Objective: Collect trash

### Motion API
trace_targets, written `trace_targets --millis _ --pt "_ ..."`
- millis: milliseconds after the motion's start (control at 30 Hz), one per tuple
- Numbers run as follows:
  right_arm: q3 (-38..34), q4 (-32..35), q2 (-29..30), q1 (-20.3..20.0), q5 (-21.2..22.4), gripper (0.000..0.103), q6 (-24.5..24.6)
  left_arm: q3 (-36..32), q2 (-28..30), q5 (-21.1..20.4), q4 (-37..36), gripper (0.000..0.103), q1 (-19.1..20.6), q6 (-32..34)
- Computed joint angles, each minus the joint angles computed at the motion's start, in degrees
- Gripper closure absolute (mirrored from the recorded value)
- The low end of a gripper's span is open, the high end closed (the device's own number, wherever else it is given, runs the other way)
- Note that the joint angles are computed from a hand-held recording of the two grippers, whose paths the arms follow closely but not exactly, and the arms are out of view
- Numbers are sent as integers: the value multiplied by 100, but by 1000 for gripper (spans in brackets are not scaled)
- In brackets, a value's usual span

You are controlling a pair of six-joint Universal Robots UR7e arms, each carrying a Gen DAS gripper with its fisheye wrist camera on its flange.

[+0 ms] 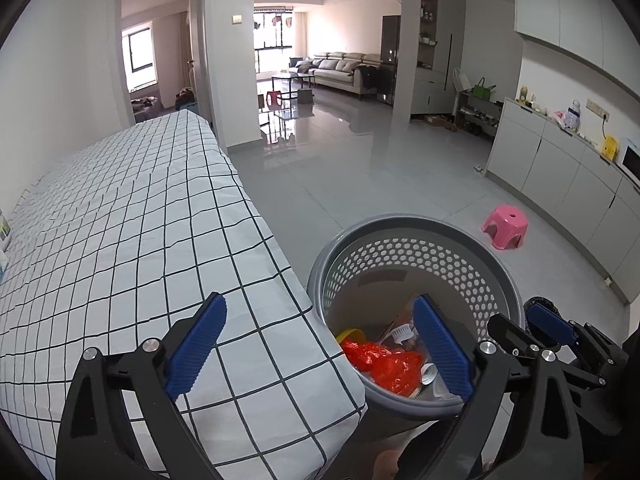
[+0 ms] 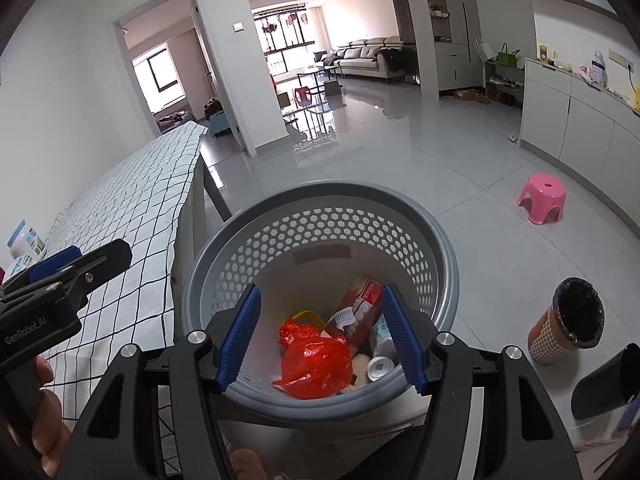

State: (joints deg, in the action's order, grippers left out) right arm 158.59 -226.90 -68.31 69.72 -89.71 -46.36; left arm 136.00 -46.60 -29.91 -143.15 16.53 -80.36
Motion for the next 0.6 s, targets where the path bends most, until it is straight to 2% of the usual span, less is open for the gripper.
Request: trace_targets --millis 67,600 --pt "19 -70 20 -10 24 37 6 -7 8 0 46 9 -19 -33" --pt "109 -283 18 -82 101 32 2 -28 -50 50 575 6 -131 -451"
